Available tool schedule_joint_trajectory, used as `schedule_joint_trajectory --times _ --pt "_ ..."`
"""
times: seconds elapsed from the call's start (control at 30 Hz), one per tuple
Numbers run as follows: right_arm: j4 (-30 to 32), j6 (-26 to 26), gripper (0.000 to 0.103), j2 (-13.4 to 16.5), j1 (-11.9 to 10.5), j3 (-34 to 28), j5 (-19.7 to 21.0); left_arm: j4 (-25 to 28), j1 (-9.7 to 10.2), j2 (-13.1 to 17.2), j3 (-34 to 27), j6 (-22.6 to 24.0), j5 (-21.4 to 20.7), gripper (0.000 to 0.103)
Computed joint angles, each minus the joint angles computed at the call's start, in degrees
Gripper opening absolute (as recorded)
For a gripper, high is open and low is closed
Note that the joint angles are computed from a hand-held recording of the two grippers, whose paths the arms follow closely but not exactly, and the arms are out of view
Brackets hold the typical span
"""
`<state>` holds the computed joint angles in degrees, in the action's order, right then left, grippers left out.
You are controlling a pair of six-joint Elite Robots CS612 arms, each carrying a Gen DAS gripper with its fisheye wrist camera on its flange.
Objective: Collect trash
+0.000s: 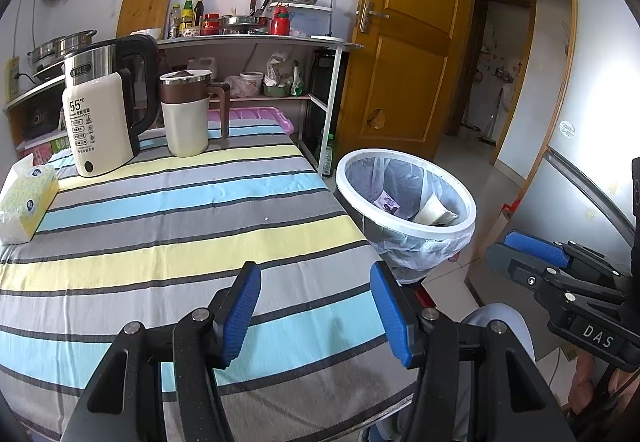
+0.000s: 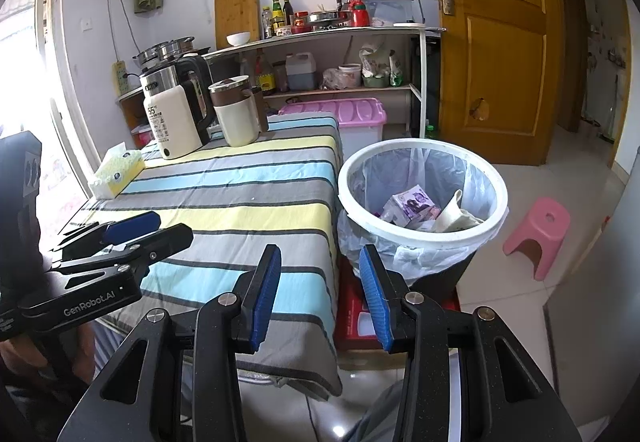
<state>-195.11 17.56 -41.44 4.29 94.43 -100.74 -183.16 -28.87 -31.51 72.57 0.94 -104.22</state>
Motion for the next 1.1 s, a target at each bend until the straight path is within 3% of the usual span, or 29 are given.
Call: schedule_joint_trajectory --times 1.1 --pt "-0.3 0.0 0.042 -0.1 0.1 0.4 -0.3 -0.6 -0.13 -0.5 0.9 0.6 1.1 0.057"
